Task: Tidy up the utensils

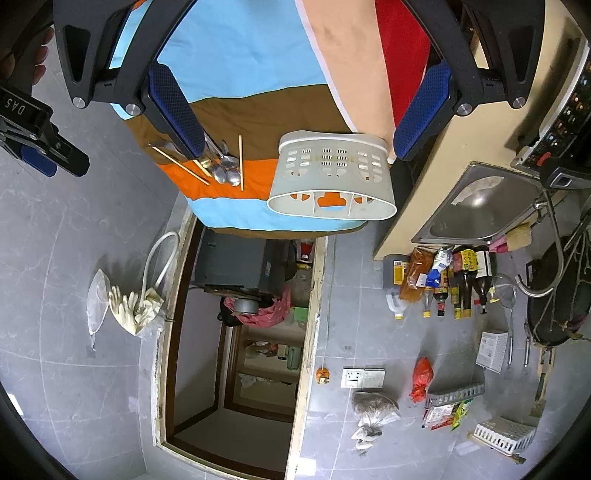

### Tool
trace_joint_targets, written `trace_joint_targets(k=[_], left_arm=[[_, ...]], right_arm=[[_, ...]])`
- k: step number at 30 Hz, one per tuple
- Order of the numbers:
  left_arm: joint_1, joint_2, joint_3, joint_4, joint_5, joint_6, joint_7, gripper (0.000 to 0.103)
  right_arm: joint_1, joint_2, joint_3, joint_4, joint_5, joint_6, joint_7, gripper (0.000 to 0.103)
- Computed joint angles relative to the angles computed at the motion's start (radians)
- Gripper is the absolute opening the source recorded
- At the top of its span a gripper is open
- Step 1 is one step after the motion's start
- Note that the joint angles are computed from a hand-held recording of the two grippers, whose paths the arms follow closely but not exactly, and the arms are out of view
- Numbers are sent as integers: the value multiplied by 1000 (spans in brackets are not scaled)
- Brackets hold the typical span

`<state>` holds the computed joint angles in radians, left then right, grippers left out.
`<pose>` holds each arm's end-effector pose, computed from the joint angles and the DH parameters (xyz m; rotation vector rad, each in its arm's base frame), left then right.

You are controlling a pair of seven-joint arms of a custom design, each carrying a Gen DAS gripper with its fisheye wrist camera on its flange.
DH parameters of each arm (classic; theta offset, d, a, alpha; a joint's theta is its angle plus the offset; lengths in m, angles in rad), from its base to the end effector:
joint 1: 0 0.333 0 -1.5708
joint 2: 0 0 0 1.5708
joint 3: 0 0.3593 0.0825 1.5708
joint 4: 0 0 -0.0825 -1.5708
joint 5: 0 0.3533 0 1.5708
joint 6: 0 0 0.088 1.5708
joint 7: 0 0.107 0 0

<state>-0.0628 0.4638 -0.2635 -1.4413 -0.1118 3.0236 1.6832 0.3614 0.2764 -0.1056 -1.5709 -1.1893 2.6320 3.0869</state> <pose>0.7060 -0.1742 0.6186 -1.4029 1.7783 -1.2467 0.6426 0.2027 0.6109 -1.2033 1.7927 -1.0751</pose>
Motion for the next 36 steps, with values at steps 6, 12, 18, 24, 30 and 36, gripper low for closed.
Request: trace_joint_targets(k=[6,12,18,24,30,36], left_arm=[[14,4,-23,11,-12,-24,27,103],[24,10,-44,21,-36,-42,67,103],[29,35,-66,69,-58,-77,121,103],[19,73,-91,130,-85,-80,192,103],[-28,137,-77,239,-76,-62,195,103],[-98,227,-18,403,-29,-89,126,103]], right_arm=[[1,-3,3,1,22,-18,-13,102],[5,-11,8,-3,34,-45,-15,102],[7,-21,9,-6,16,-58,-11,102],[1,-39,13,2,-57,-82,6,102],[-23,-41,16,28,-68,-91,-29,102],[-55,-28,5,54,-69,-46,-58,102]])
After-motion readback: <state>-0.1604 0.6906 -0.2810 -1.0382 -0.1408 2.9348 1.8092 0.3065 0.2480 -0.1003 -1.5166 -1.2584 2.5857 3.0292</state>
